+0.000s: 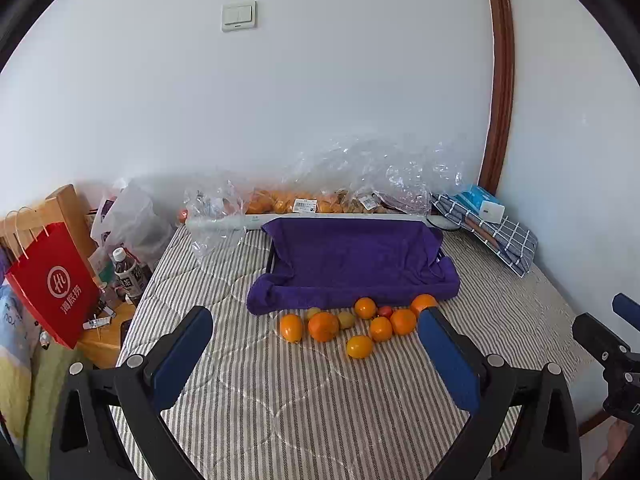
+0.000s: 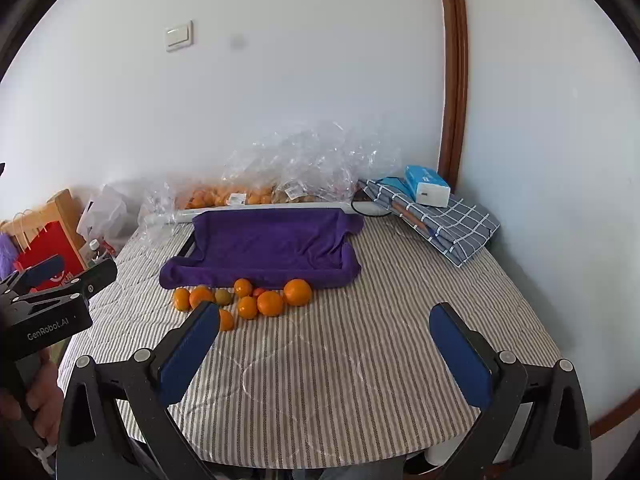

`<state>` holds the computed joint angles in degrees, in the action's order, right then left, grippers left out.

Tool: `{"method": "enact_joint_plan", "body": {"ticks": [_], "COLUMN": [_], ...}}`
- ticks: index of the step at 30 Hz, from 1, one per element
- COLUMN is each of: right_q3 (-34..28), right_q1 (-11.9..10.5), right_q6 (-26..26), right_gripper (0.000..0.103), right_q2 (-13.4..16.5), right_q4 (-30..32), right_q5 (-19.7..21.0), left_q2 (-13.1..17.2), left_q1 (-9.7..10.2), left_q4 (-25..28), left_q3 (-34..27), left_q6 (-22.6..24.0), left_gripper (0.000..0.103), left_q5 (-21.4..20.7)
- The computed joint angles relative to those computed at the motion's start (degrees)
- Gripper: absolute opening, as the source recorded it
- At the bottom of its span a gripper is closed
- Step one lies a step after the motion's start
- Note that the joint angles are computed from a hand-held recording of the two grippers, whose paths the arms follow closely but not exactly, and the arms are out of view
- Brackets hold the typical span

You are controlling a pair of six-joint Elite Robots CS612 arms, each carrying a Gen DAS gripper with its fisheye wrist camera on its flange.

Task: Organize fruits

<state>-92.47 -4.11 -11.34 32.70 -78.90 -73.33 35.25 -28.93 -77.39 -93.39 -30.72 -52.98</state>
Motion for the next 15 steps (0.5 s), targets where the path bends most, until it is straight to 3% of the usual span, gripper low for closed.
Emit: {"method": "enact_joint_plan", "body": {"ticks": [15], "right_q3": [0.2], "right_q1": [0.2], "right_q6": [0.2], "right_gripper": [0.103], "right_q2": [0.0], "right_q4": [-0.1], "right_q5": [0.2], "left_q2": [0.3], "left_q1": [-0.08], "left_q4": [0.7], "left_q3": [-0.3], "left_q6": [-0.8], "left_gripper": [0.103], "left_q5": [0.4]}}
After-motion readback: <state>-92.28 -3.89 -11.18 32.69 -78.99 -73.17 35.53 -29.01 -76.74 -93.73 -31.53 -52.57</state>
